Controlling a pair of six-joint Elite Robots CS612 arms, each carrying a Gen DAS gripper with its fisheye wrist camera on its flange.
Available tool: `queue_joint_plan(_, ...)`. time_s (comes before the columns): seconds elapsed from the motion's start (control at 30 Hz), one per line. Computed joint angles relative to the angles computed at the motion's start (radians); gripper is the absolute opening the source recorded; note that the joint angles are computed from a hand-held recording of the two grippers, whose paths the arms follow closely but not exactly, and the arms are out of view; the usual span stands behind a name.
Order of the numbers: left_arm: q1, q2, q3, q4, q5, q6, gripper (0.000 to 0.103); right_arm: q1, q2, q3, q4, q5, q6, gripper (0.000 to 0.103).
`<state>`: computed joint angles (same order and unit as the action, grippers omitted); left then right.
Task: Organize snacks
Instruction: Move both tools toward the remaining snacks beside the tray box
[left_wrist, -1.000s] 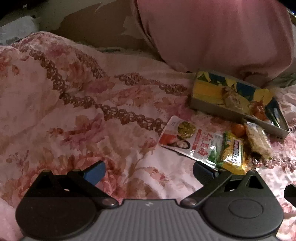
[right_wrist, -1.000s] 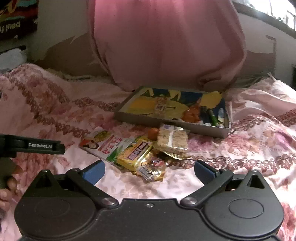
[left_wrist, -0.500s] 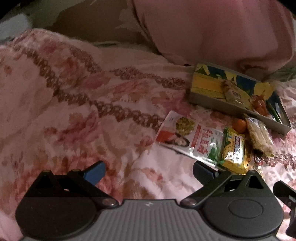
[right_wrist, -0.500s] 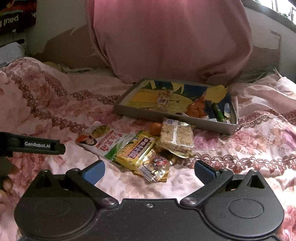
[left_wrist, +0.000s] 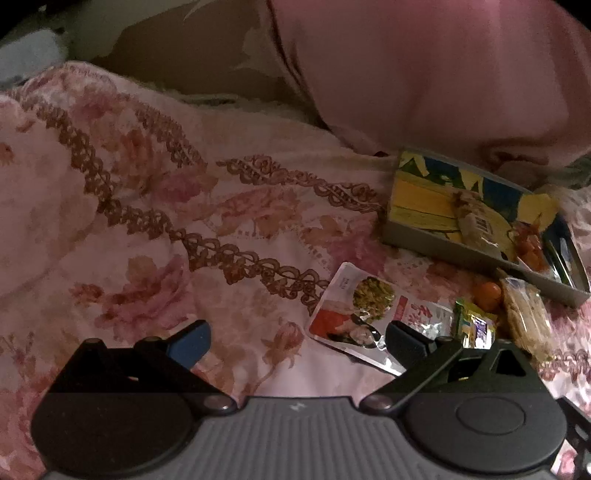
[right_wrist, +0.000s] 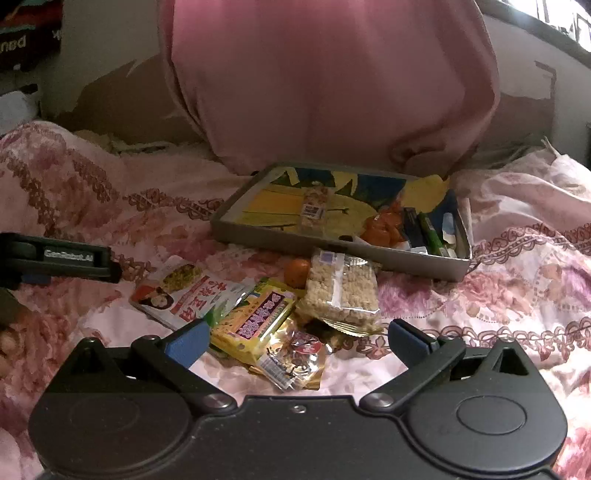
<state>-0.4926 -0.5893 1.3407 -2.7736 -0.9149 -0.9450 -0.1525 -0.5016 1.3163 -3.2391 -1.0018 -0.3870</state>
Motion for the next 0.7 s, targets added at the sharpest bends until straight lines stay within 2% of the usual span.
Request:
queue_joint_plan(0.13,0.009,0.0,-0.003,0.016,-0.027,-0.038,0.103,-0.001,0.0,0.003,-0.027,0.005,0.008,0.102)
queue_joint_plan(0.2,0.012,0.005,-0.012,0.021,-0.03,-0.029,0.103,0.002,0.0,-0.002,-0.012,-0.004,0.011,0.102)
queue_joint_plan(0.27,0.013,0.013,-0.03,0.031,-0.011,-0.006,0.103,0.006,-0.003,-0.001,-0.005,-0.031,0.02,0.102)
queue_joint_plan(0.37,0.012,0.028,-0.053,0.02,0.027,0.03,0.103,0.003,-0.002,-0.002,-0.014,-0.034,0.04,0.102)
queue_joint_plan(0.7,0.013,0.081,-0.137,0.012,0.003,0.166,0.103,0.001,0.004,-0.018,-0.01,-0.034,0.091,0.102)
